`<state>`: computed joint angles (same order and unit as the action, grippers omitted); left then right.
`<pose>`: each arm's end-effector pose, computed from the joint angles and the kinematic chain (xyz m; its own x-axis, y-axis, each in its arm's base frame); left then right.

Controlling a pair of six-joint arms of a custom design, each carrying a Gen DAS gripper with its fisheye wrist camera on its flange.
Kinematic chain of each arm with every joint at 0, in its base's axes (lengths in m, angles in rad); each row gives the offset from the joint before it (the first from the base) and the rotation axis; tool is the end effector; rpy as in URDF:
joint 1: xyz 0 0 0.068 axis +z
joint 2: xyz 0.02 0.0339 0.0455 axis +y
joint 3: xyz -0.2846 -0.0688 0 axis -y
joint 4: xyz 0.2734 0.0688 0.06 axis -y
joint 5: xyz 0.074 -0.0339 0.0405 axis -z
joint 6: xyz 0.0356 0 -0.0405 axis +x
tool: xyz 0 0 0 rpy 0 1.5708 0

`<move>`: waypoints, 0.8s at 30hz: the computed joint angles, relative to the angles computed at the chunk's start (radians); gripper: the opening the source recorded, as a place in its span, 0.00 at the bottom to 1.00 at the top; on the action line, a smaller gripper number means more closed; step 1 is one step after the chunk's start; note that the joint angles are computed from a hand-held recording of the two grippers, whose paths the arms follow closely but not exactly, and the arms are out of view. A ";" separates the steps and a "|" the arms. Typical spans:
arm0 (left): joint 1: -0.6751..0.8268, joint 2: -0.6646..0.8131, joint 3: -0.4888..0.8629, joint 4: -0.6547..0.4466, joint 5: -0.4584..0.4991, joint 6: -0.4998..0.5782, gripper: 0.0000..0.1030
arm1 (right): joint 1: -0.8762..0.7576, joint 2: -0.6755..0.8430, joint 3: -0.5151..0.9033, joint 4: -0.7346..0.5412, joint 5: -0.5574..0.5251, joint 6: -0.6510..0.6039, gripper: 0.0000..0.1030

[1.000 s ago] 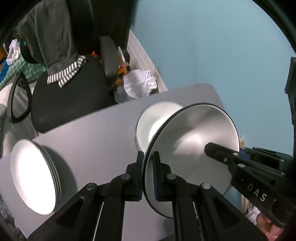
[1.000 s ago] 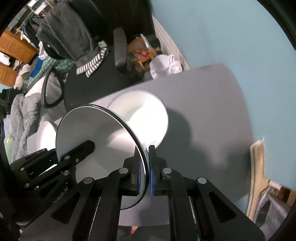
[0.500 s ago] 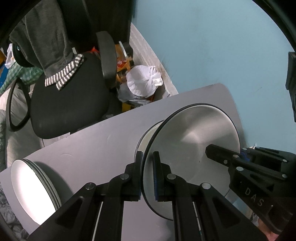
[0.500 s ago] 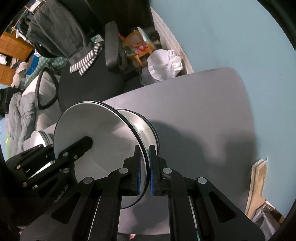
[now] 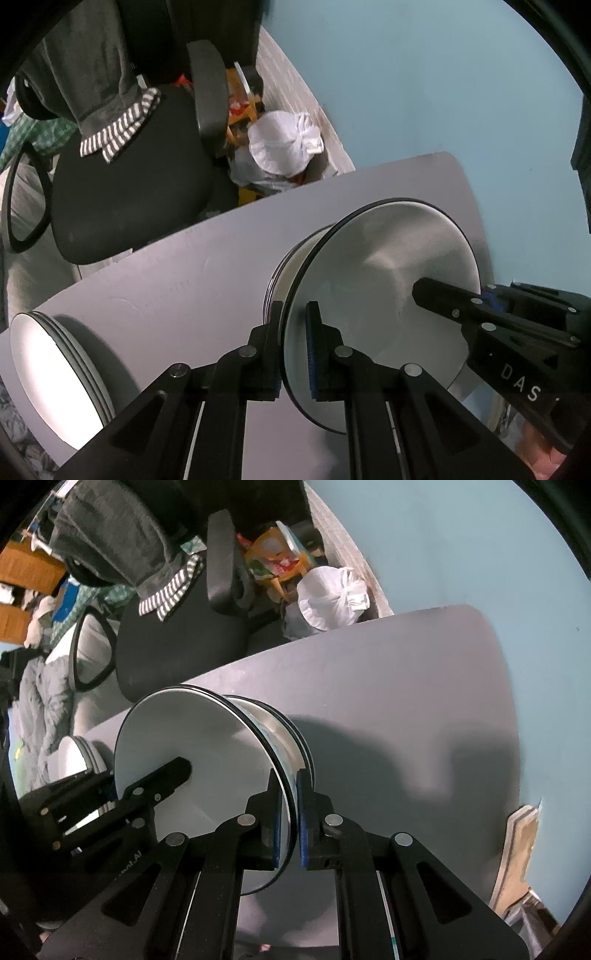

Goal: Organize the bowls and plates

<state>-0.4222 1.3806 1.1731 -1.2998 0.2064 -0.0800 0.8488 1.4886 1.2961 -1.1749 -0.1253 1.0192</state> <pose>0.2278 -0.1103 0.2867 -0.9404 0.3367 -0.0469 0.3389 0.9173 -0.2089 0.1940 0.2270 0.2967 -0.9876 0.1571 -0.0016 0.1523 0.9597 0.2362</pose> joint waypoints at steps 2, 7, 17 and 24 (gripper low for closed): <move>0.003 0.010 0.009 -0.012 0.003 0.008 0.09 | 0.002 0.004 0.003 0.000 -0.002 -0.006 0.08; -0.002 0.052 0.056 -0.067 -0.002 0.011 0.12 | -0.004 -0.005 -0.011 0.013 -0.011 0.001 0.08; -0.027 0.096 0.120 -0.133 -0.012 0.012 0.24 | 0.002 -0.011 -0.013 0.017 -0.007 0.039 0.11; -0.075 0.085 0.148 -0.139 -0.097 -0.004 0.34 | 0.014 -0.021 0.005 0.008 0.035 0.063 0.22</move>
